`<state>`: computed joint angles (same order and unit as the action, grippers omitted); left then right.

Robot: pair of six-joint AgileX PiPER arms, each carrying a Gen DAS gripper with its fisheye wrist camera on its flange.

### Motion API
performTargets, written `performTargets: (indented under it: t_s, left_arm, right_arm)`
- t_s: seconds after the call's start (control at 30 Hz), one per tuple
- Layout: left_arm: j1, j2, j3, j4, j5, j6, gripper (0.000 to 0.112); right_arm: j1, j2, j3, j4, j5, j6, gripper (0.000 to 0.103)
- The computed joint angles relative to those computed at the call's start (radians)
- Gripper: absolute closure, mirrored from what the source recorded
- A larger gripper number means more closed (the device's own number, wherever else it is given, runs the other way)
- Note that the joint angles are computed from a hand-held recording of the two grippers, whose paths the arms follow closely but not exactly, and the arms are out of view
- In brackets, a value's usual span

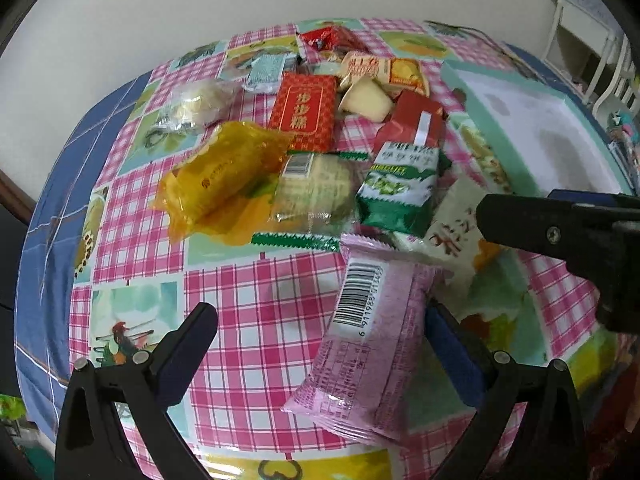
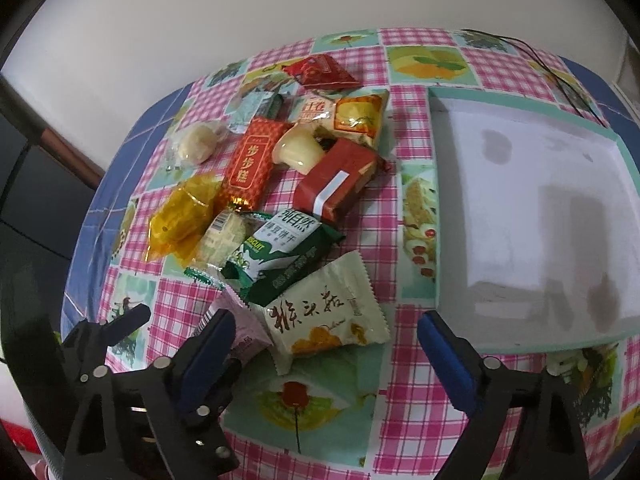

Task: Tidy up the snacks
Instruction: 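Grasp the pink wrapped pastry with the left gripper while the right grasps the white packet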

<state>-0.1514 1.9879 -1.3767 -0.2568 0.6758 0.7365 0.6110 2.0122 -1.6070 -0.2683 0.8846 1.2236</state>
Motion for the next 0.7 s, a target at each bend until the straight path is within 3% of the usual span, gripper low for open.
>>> performTargets:
  t_s: [0.4, 0.7]
  left_arm:
    - [0.091, 0.094, -0.134, -0.048, 0.064, -0.048, 0.01]
    - [0.111, 0.136, -0.193, -0.031, 0.096, -0.089, 0.032]
  right_arm:
    - [-0.019, 0.088, -0.102, 0.056, 0.047, -0.111, 0.018]
    - [-0.015, 0.211, -0.261, 0.081, 0.161, -0.224, 0.018]
